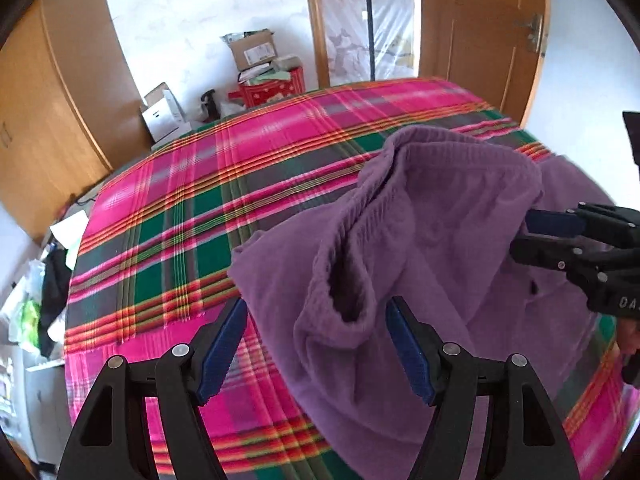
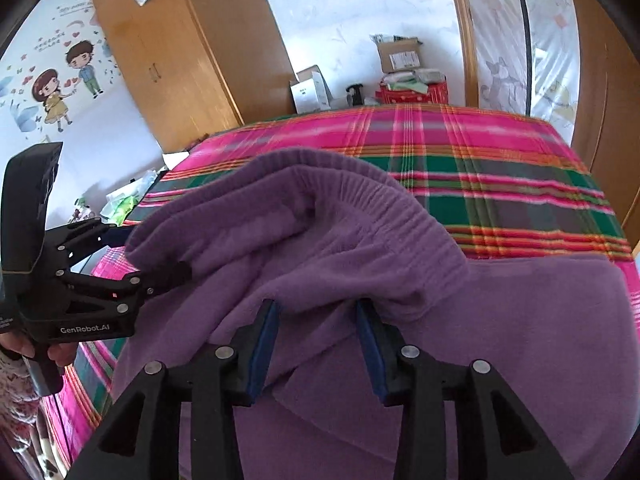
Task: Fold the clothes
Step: 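Grasp the ribbed waistband with the left gripper while the right gripper grasps the fabric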
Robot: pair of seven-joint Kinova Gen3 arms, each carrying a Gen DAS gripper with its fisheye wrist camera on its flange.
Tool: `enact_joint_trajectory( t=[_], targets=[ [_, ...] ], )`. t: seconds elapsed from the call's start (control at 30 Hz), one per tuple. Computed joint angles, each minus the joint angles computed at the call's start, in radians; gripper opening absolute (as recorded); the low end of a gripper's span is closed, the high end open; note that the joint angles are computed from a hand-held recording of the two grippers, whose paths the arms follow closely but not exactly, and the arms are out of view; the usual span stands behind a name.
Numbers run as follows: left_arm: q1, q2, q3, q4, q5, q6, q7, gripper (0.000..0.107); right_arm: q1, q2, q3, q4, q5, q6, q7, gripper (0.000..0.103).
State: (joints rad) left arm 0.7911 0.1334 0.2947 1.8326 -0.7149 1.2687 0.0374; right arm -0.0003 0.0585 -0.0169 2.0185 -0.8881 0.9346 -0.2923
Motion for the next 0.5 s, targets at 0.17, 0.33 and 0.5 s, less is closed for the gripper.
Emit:
enact_joint_trajectory(
  t=[0.17,0.33,0.5],
  targets=[
    [-0.056,0.0,-0.033,0.004,0.033,-0.067,-0.026,0.074,-0.043,-0.048,-0.019,0.041,0.028,-0.12,-0.022,0.02],
    [-0.064,-0.03,-0.027,0.033,0.012,-0.103,0.03,0.042,-0.065,-0.083,0.001,0.063,-0.019,-0.155,-0.006,0.002],
    [-0.08,-0.107,0.009,0.075,0.01,-0.115,0.119,0.012,-0.054,-0.181,0.064,0.081,-0.123,-0.127,0.074,0.002]
  ],
)
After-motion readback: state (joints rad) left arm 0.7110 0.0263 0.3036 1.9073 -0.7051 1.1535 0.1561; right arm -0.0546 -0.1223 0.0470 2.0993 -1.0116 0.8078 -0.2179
